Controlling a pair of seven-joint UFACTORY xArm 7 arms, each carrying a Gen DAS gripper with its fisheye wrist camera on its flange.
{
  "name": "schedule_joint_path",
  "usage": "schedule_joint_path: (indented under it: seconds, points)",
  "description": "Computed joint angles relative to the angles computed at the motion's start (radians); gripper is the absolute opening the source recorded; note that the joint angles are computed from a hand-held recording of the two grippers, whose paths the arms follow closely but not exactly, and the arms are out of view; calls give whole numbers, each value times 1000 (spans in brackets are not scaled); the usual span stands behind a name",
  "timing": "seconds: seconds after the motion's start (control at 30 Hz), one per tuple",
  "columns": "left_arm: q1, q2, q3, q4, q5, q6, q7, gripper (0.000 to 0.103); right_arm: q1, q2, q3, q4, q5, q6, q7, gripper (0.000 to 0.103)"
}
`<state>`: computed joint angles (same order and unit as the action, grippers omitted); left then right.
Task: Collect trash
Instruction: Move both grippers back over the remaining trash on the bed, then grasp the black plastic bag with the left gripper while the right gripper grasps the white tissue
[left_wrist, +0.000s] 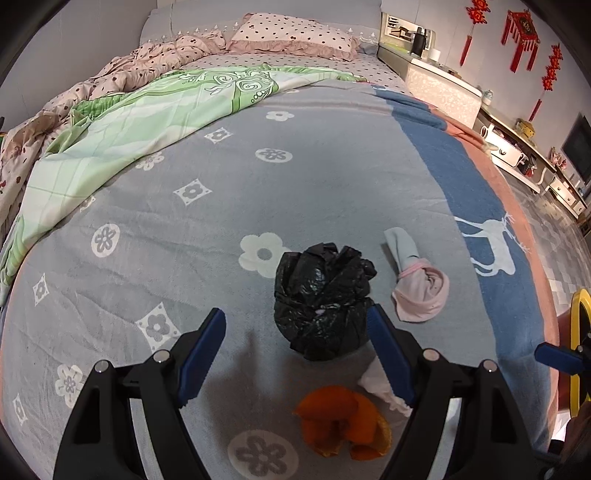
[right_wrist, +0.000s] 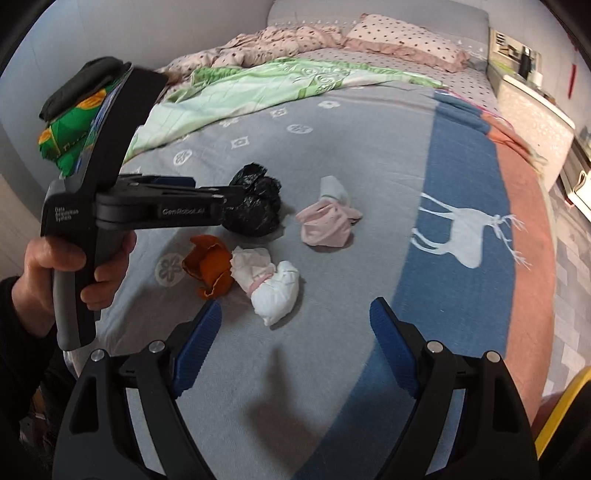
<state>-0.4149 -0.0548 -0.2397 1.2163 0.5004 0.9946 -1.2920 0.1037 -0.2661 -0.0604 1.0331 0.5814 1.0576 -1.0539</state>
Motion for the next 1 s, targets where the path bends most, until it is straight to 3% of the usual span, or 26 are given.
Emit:
schedule_joint_path:
  seconds: [0.37, 0.47, 0.87, 0.93, 1.0]
  points:
    - [25, 17, 26, -41, -39, -104, 31, 75, 66, 43, 63, -53, -42, -130, -40, 78]
    - [29, 22, 29, -43, -51, -132, 45, 73, 75, 59, 73, -57, -55, -160, -39, 74]
    - [17, 59, 35, -33, -97, -212, 121, 44, 75, 144, 98, -27, -88, -183, -5, 52]
    - [13, 64, 36, -29, -88, -219, 116, 37, 73, 144, 95, -27, -72, -184, -14, 41]
    - [9, 68, 37, -22, -78, -217, 111, 34, 71, 141, 94, -28, -62, -186, -22, 36]
